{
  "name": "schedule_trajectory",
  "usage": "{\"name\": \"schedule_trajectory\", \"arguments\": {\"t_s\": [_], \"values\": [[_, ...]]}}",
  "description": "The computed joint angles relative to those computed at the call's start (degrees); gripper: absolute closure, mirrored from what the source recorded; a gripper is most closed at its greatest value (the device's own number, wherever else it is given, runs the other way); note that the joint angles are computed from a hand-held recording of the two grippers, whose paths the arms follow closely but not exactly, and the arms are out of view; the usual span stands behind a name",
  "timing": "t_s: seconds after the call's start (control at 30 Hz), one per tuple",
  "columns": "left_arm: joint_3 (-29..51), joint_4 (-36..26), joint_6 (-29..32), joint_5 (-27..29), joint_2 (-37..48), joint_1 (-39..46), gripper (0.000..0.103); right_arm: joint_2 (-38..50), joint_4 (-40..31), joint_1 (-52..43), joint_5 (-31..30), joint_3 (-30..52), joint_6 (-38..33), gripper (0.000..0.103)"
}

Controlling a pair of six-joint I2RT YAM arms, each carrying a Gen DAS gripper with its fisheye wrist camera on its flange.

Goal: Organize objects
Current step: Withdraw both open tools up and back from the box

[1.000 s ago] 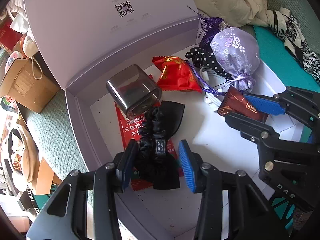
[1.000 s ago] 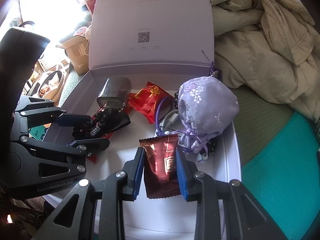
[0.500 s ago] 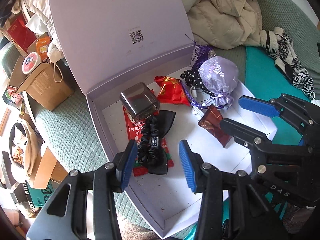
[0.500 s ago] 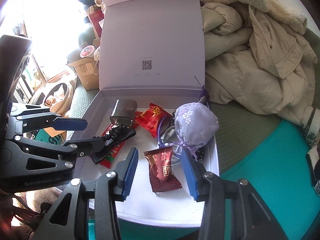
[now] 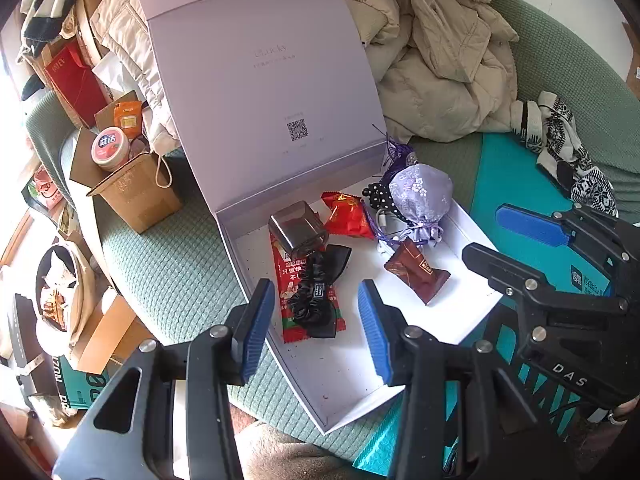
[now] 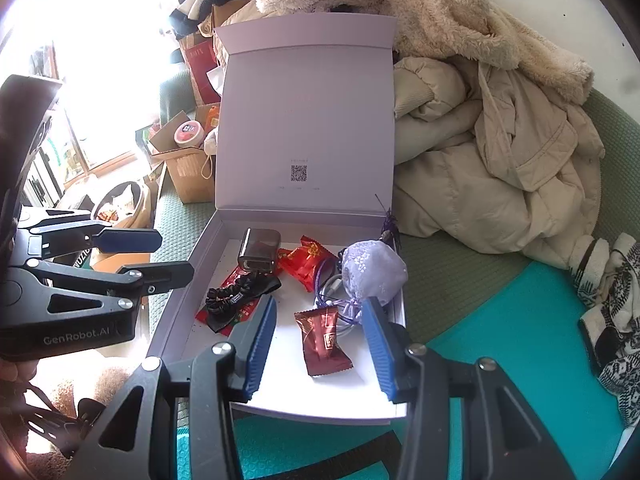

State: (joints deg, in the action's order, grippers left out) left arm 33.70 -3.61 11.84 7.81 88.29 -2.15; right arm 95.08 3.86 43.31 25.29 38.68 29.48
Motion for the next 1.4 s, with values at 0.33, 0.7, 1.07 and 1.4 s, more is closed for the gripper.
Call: {"name": "schedule_trajectory", "arguments": {"t_s": [0.33,0.7,1.07,1.4], "values": [[-3.78,-8.75,0.43,2.57,-16.01,3.71,0.061,-7.86,-9.28,6.38,5.94,0.92,4.71,0.049],[-6.63,-21.63,2.09,3.5,-37.1,7.2,0.035,-13.02,-22.9,15.18,15.21,4.45,13.69,0.038],[-6.9,-37.52,4.87,7.38,-54.48,12.82,0.03,-13.93,-33.09,23.5,20.03,6.05,24.6,0.037],[-7.21,-51.16,6.93,8.02,-67.85,16.23,0.03,-12.91,-40.2,30.54,22.39,6.12,35.66,0.036]]}}
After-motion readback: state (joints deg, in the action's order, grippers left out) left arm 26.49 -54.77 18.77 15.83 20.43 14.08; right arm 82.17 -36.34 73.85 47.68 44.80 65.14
